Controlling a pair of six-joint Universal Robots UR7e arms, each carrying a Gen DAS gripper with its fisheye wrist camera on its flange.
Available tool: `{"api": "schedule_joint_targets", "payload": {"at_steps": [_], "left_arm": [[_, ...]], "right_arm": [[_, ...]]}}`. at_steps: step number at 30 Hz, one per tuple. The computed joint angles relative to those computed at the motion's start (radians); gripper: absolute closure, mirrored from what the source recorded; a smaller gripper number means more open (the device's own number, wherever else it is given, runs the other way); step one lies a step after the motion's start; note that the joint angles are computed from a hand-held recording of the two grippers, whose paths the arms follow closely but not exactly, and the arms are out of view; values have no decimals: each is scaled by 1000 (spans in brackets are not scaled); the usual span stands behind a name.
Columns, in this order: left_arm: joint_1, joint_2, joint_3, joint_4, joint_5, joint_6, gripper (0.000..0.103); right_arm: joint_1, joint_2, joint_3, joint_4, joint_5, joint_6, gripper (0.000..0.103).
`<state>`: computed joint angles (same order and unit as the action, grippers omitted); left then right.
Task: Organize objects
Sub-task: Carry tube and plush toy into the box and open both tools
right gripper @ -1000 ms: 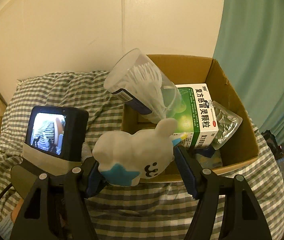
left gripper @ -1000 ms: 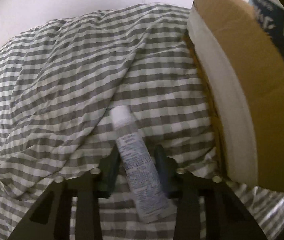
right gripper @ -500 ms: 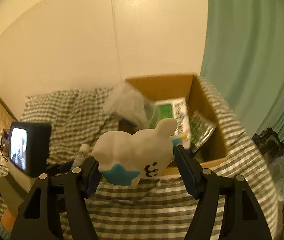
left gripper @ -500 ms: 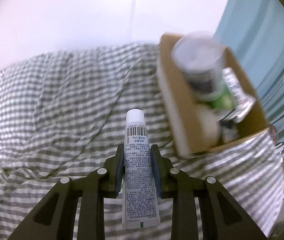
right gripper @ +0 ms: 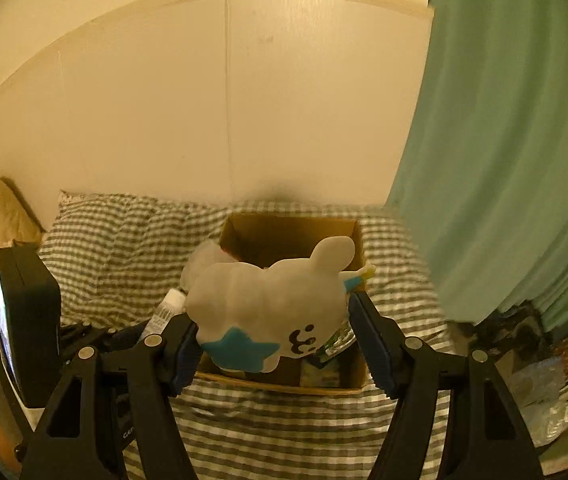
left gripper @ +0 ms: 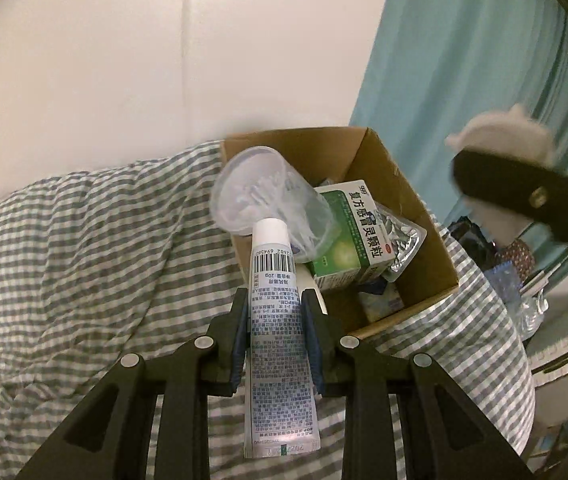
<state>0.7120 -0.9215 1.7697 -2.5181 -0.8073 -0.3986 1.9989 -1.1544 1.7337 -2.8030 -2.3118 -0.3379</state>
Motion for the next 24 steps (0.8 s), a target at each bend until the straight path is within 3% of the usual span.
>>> {"api": "schedule_joint_targets", "payload": {"at_steps": [2,7,11,14,24], "left_arm": [[10,28,-25,-15,-6,31,77],[38,106,-118,-18,-2,96,77],[67,164,-207,31,17,113,77],[80,191,-250,38,23,152,77],[111,234,-311,1,-35,172,77]], "right_arm": [[-35,-5,-6,43,48,35,36],[-58,44,-44,48,-8,24,36],[-83,64,-72,65,9,33,36],[-91,93,-97,53,-7,-12,36],[-162,117,-128,5,95,-24,35]]}}
